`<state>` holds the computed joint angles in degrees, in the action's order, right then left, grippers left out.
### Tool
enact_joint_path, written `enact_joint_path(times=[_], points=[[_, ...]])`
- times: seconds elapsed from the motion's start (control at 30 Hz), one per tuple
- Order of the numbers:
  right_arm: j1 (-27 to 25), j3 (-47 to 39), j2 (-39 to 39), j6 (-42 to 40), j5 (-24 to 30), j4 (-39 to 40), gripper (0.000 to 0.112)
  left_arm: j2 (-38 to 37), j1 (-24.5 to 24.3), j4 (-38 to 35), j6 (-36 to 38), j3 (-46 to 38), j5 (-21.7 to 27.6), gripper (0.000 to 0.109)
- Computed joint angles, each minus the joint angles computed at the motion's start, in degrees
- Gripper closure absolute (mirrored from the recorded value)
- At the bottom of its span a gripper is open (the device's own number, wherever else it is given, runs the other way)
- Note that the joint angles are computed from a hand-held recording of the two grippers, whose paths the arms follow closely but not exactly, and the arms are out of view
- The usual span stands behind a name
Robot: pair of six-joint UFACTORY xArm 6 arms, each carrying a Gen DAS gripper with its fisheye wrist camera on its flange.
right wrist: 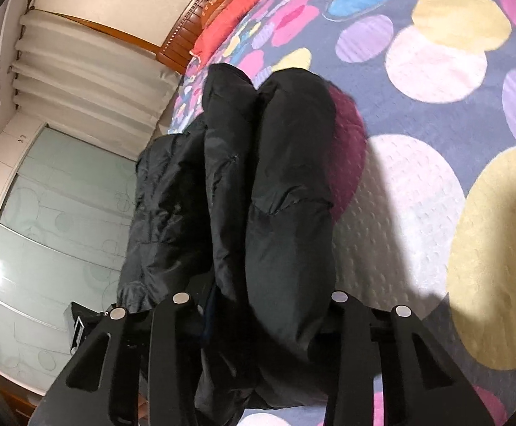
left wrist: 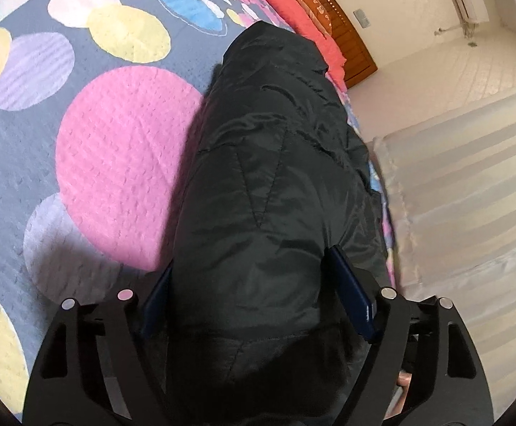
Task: Fold large clothes
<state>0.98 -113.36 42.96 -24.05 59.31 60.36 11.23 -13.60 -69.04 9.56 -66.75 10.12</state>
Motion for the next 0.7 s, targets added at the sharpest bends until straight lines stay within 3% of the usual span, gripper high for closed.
enact_joint_path(times=[0.27, 0.47, 0.7], points=[[-0.2, -0.44, 1.83, 0.01, -0.38, 0.69, 0.075, 1.13, -0.52, 10.71, -7.65, 0.8, -2.91, 0.029], [-0.59, 2.26, 0.4, -1.74, -0.72, 2.25, 0.075, 1.37, -0.89, 9.92, -6.04, 0.95, -3.66, 0.029], [-0.63, 3.89, 0.0, -2.83, -1.95, 3.79, 0.075, 1.77, -0.9, 16.62, -11.18, 1.1, -4.61, 0.027]])
